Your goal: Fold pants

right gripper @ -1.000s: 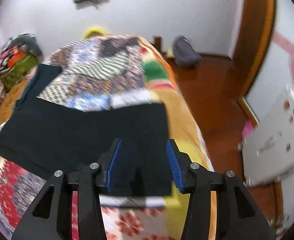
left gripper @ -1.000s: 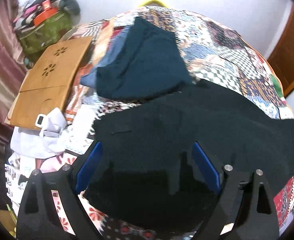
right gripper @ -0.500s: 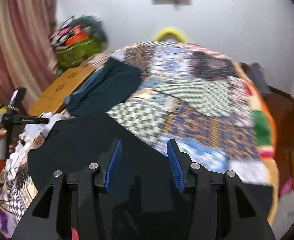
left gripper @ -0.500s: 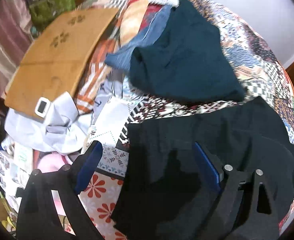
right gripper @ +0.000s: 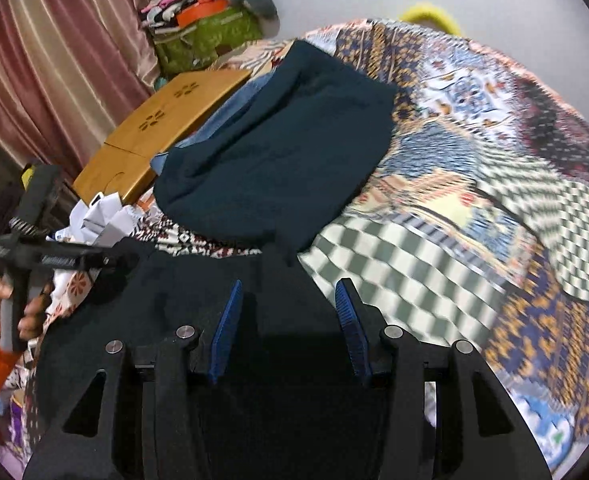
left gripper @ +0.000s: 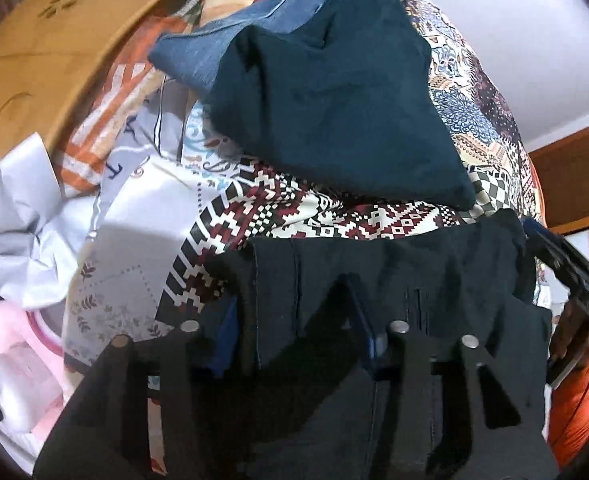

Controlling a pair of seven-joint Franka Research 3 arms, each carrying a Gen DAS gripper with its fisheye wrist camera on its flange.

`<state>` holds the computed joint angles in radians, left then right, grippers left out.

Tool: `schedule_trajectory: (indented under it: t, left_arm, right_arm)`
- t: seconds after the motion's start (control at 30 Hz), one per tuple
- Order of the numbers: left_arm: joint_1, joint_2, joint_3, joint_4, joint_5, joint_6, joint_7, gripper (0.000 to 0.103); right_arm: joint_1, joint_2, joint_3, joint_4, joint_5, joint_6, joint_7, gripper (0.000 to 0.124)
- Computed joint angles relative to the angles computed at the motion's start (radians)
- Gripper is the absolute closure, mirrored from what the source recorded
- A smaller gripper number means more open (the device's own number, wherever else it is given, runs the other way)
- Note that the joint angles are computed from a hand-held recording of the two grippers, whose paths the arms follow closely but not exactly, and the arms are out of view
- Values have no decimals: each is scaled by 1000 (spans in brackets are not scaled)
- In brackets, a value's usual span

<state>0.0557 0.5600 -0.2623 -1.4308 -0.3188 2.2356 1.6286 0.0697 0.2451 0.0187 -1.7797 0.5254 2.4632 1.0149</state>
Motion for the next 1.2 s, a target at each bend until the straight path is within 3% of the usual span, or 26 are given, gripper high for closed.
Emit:
schedule_trajectory:
  t: [0.03,0.07,0.1,0.13,0.3,0.47,0.67,0.73,0.8,0.83,1.2]
  left_arm:
    - [-2,-5,0,-8,7,13,10,68]
    - [-11,-19,7,-25,25,35,13,73]
    - [-19,-27,14,-33,46,48,14,80]
    - [-25,-36,19,-44,64,63,14,85]
    - [-97,-57,78,-68,277,127,-7,87]
    - [-130,-31,100,-40,389,121,-77,86]
    - [-106,-120,88,-115,390,125,-119,76]
    - [-87,-188,81,-191,362,165,-123,51]
    - [-67,-251,72,-267,318,212,-116,37]
    - [-54,-290,66,-313,282,230,-105,34]
    - [-57,-506,97,-554,7,142,-60,32]
  right_arm:
    - [1,18,1,23,-2,-23,6,79]
    - [1,37,4,46,-4,-43,8,87]
    - [9,48,1,59,-28,-51,22,105]
    - [22,54,-6,61,-65,-42,44,108]
    - [37,47,-5,31,-119,21,33,116]
    - [67,47,-22,13,-213,79,100,117]
    - [49,-52,-20,-63,-215,84,99,114]
    - [41,-112,-21,-123,-198,113,79,109]
    - [33,-181,-22,-192,-164,140,49,97]
    - [31,-212,-24,-223,-145,152,34,94]
    - [20,-533,-51,-586,-176,240,12,81]
